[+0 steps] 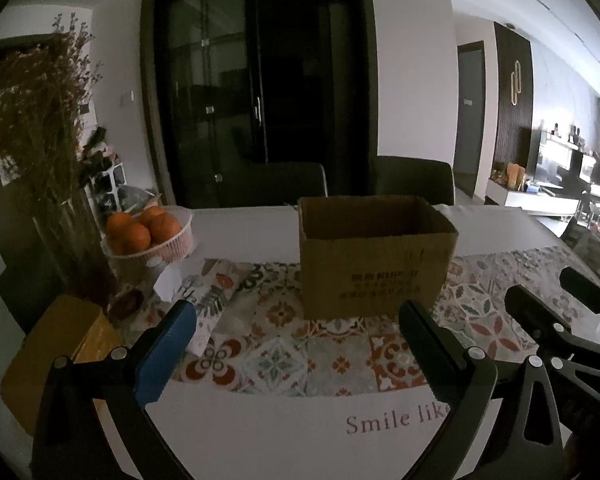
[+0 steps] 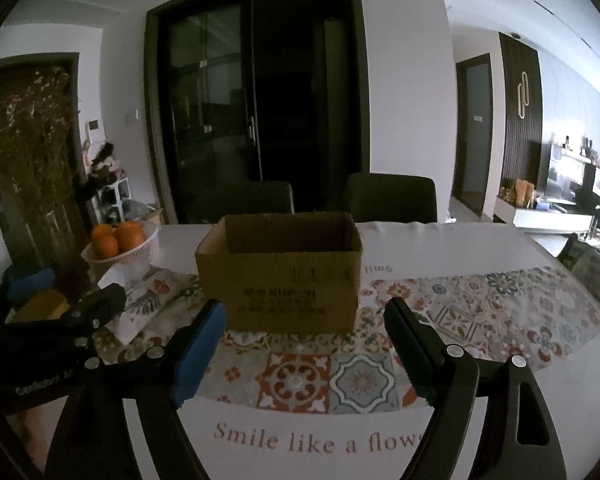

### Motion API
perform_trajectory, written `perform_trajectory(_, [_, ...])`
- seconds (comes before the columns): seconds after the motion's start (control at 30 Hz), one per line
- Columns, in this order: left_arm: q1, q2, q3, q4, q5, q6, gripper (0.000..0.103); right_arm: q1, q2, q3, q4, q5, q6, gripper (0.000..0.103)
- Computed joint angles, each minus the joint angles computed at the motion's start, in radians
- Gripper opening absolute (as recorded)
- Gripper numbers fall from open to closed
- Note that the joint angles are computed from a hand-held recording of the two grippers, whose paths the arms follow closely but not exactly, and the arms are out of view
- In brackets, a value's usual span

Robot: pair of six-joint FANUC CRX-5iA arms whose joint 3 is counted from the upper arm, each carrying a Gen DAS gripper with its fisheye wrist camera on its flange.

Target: Organize rigid objects

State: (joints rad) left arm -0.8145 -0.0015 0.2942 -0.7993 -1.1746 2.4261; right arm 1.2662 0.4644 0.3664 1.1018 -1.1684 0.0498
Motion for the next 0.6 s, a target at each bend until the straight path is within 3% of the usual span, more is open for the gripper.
perform_trajectory(0.6, [-0.025, -0.028, -0.05, 0.018, -0.036, 0.045, 0.103, 0.038, -0.033, -0.06, -0.023, -0.003, -0.027, 0.083])
